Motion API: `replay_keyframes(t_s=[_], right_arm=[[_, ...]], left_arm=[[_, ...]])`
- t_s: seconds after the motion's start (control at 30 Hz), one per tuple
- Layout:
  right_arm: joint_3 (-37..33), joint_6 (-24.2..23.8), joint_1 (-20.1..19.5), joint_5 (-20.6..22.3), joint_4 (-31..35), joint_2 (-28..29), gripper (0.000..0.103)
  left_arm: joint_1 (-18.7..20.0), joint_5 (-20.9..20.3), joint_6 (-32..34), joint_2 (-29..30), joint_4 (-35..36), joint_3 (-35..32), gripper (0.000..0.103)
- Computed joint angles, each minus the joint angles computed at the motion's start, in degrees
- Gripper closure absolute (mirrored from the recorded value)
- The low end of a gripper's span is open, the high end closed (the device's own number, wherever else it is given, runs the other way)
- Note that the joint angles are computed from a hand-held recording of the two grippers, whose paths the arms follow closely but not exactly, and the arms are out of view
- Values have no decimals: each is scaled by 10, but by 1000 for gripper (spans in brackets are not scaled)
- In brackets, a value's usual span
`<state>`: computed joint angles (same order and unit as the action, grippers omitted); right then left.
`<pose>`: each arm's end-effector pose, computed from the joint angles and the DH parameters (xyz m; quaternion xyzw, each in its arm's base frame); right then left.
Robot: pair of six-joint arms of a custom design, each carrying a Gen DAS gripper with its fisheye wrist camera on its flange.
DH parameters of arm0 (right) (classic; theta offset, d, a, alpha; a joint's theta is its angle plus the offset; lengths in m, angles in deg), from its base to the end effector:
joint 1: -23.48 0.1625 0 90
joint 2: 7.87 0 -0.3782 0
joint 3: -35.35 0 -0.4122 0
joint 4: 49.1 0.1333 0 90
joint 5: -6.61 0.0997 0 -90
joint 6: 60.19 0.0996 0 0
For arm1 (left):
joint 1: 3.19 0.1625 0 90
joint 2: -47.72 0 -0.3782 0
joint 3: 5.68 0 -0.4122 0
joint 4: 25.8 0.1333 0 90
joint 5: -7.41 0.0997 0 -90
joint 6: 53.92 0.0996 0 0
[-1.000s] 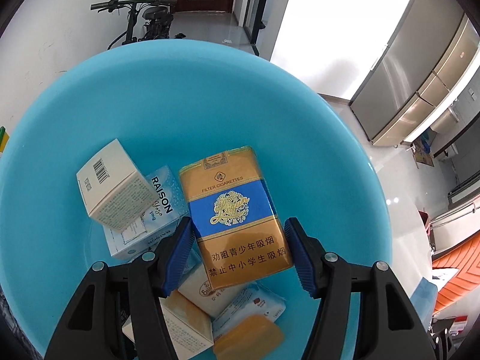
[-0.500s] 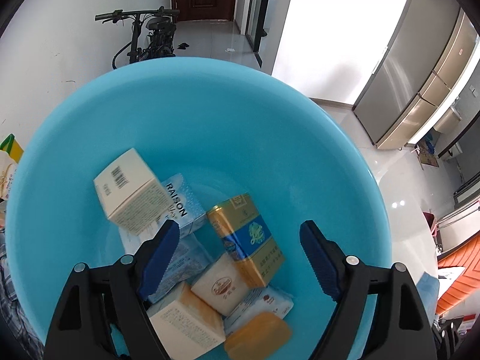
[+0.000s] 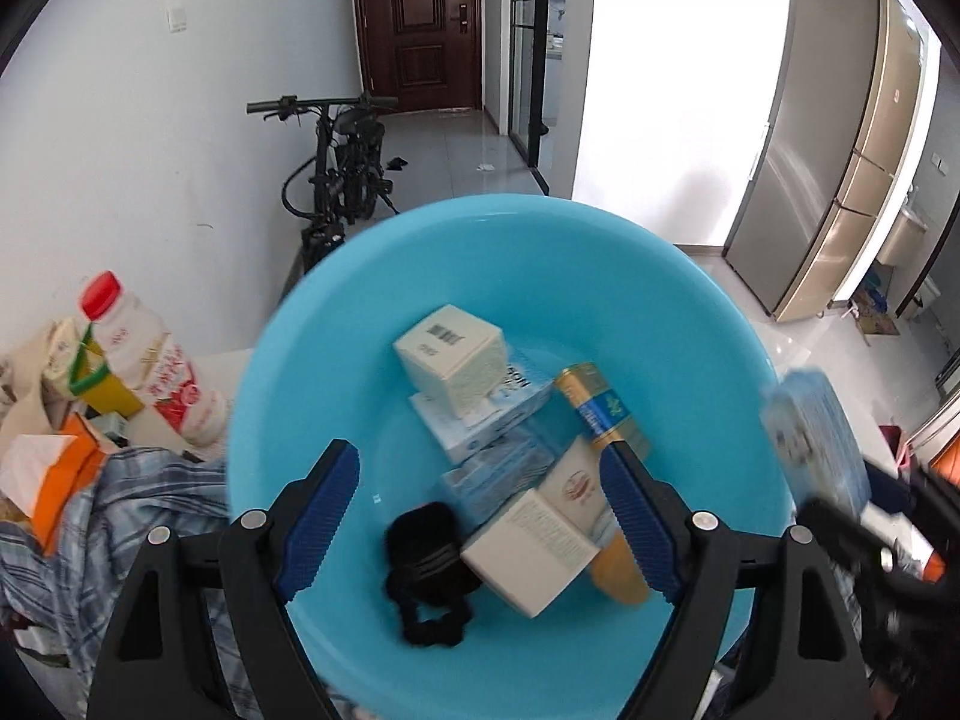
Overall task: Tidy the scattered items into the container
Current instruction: 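Open the left tool to drop the cigarette pack into the basin, then lower the light blue box into the basin and open the right tool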
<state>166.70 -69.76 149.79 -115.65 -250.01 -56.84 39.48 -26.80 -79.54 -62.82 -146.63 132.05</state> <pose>0.3196 -0.2997 0.0129 0.2998 -0.8841 0.2926 0.2072 -0.1016 -0.3870 0.2787 0.1518 0.8704 -0.3006 0.3593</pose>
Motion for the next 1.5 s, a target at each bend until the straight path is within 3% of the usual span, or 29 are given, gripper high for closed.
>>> replay_keyframes(t_s=[0.23,0.4,0.5,0.87,1.27,1.5], right_arm=[[-75,-4,-15,-17,82,49,65],[-105,11,-41,1,113,70,65],[-129,4,-40,-31,105,95,65],[-176,-26,-36,-72,109,140,65],[-179,-40,-23,-85,87,143,64],[-153,-43,4,-85,90,110,64]], left_arm=[[3,7,11,-76,53,11,18],[18,19,47,-73,19,15,18],[33,14,69,-63,-15,15,18],[56,-9,105,-21,-70,9,18],[41,-3,88,-35,-36,12,18],[-5,9,34,-82,42,16,18]])
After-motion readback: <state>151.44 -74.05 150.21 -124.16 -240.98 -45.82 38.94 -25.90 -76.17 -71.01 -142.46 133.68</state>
